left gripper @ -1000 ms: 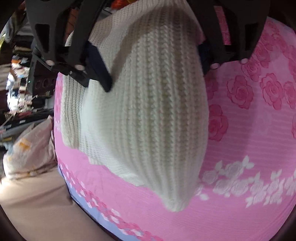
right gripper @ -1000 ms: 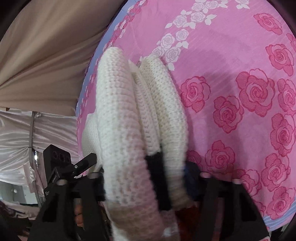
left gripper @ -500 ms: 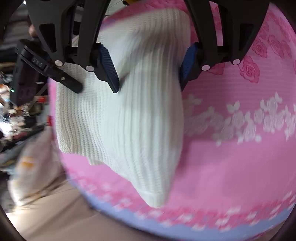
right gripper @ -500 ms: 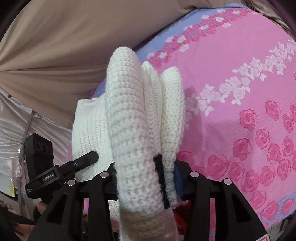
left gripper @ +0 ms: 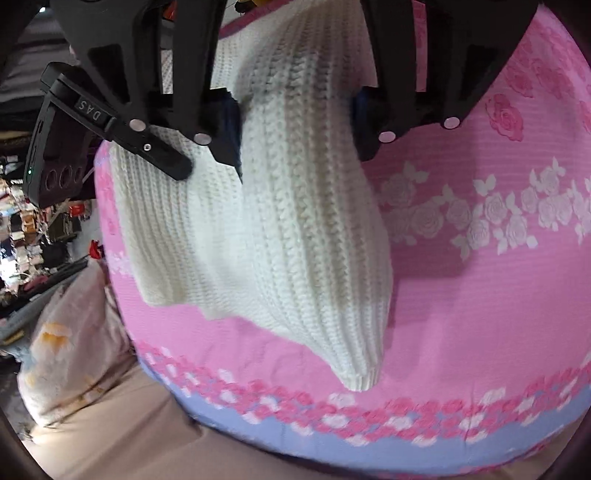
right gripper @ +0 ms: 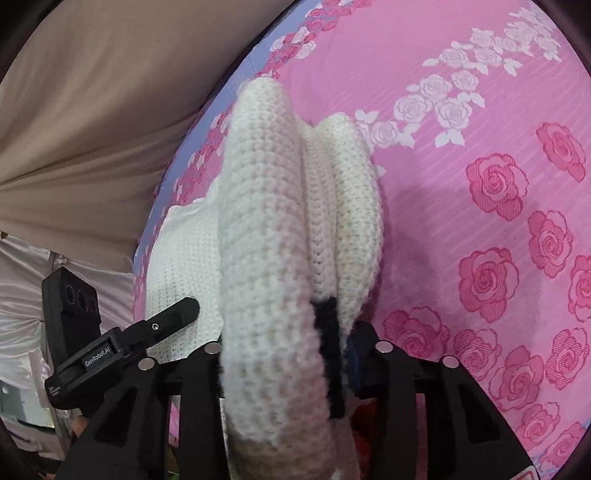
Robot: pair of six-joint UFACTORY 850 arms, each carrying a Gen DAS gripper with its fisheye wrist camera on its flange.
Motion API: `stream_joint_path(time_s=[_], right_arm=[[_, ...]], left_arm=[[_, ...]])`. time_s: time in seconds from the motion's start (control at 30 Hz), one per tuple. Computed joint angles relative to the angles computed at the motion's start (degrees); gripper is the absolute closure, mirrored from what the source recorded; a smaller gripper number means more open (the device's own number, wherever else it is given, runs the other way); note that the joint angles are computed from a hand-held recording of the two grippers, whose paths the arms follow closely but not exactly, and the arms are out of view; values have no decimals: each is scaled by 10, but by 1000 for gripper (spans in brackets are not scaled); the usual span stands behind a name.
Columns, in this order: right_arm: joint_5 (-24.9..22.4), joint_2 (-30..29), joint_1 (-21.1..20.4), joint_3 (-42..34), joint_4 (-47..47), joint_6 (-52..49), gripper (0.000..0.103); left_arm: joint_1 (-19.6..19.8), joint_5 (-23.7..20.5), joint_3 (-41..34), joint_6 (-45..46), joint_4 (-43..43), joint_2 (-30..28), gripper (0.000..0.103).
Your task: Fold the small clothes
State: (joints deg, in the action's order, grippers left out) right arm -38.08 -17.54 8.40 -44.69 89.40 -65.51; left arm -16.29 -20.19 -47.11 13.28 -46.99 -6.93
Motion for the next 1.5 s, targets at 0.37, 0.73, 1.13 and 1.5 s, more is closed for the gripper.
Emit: stream_joint_path(time_s=[0.37,0.73,1.13,1.5], right_arm=[[29,184,29,24,-2,36,69],[60,331,80,-43,116,-123,68],[76,285,189,-214,246,-292,67],[120,85,247,-327,104,-92,66]], left_arm=[[-2,-15,-11,-37,91,166,62],[24,30,-78,-21,207,326,60],[203,-23,-127,340,-93,382,54],[350,-110,-46,316,-115,235,53]])
